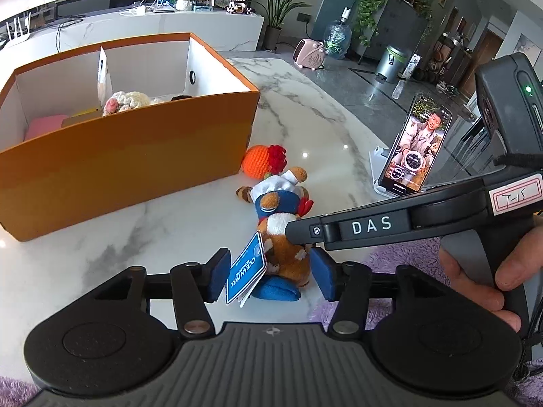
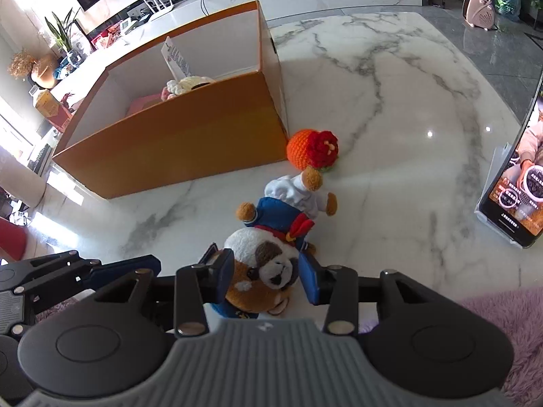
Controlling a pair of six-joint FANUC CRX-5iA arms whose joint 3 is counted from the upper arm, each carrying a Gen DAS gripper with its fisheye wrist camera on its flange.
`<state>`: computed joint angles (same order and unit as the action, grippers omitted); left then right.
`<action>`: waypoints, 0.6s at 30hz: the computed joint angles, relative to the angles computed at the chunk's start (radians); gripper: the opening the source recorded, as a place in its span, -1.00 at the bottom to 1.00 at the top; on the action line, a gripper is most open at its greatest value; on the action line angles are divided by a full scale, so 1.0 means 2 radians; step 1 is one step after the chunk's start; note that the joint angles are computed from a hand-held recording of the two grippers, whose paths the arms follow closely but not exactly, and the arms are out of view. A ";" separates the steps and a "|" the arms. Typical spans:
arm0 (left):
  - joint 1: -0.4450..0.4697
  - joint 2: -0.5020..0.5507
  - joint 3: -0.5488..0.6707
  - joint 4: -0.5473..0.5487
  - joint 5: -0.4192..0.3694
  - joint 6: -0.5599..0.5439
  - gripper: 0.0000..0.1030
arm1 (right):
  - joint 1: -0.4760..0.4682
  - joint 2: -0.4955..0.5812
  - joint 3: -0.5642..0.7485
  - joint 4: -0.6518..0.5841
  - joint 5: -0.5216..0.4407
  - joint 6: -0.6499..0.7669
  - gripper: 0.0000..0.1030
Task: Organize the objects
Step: 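Grasp the blue-hatted plush bear with the left tool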
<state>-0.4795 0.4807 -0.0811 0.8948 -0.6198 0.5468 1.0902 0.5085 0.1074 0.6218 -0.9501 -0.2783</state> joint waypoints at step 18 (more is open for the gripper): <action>-0.010 0.090 0.147 -0.131 -0.082 0.102 0.22 | -0.017 -0.002 -0.010 0.003 0.038 0.006 -0.40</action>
